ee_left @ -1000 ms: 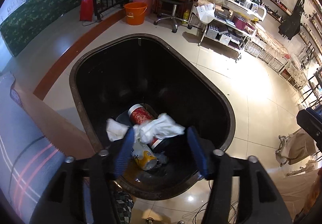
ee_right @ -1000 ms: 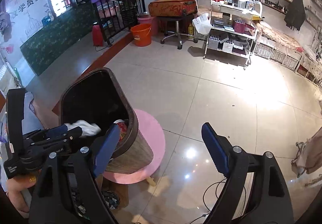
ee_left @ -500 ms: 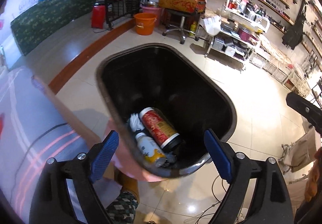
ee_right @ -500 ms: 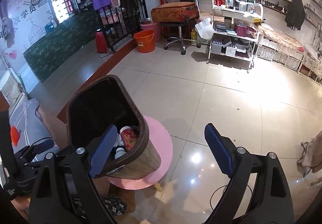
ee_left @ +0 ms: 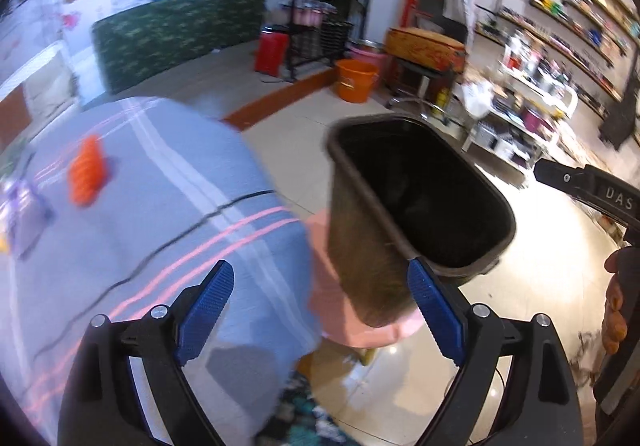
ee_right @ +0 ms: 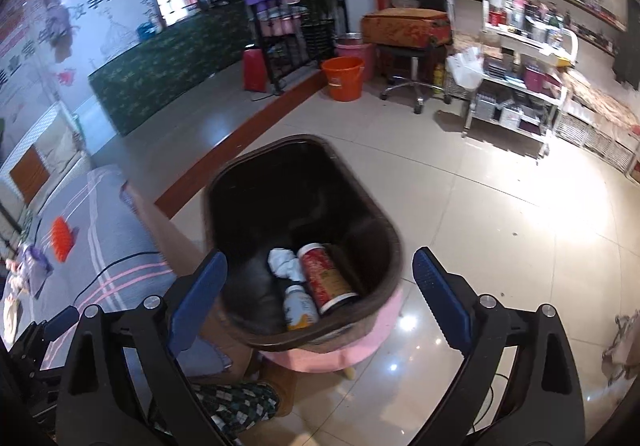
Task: Collect trash
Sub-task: 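Move both tools back over the bed toward the remaining trash, then grasp the white plastic bag with the left tool while the right tool grasps the orange net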
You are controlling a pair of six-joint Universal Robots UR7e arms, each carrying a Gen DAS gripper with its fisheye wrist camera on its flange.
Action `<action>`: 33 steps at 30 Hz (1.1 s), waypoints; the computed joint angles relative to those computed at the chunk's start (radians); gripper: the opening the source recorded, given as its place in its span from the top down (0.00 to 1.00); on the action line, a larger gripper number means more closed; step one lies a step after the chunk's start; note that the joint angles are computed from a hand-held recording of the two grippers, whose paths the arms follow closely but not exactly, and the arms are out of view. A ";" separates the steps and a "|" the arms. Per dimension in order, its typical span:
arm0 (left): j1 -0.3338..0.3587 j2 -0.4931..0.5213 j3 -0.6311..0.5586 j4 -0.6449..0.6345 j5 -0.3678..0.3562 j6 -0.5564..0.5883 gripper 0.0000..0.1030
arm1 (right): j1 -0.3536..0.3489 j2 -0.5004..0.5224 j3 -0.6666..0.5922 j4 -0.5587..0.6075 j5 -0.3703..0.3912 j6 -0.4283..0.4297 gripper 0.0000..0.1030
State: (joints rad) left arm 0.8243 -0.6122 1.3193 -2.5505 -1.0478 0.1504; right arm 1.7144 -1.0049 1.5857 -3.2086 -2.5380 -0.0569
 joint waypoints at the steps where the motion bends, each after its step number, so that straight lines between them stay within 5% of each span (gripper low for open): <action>1: 0.005 -0.013 0.012 -0.011 0.014 -0.003 0.15 | 0.005 0.010 -0.011 0.013 0.011 -0.003 0.10; 18: 0.167 -0.296 0.163 -0.073 0.345 -0.117 0.15 | 0.119 0.343 -0.402 0.383 0.258 -0.093 0.10; 23: 0.216 -0.295 0.089 -0.056 0.429 -0.098 0.15 | 0.137 0.438 -0.537 0.496 0.293 -0.106 0.10; 33: 0.313 -0.138 -0.263 0.093 0.439 -0.044 0.15 | 0.146 0.542 -0.729 0.638 0.278 -0.120 0.10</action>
State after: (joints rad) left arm 1.1372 -0.7506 1.0564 -2.4579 -0.6091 0.1067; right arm 1.8602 -0.4634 0.8569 -2.5704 -2.2601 -0.1772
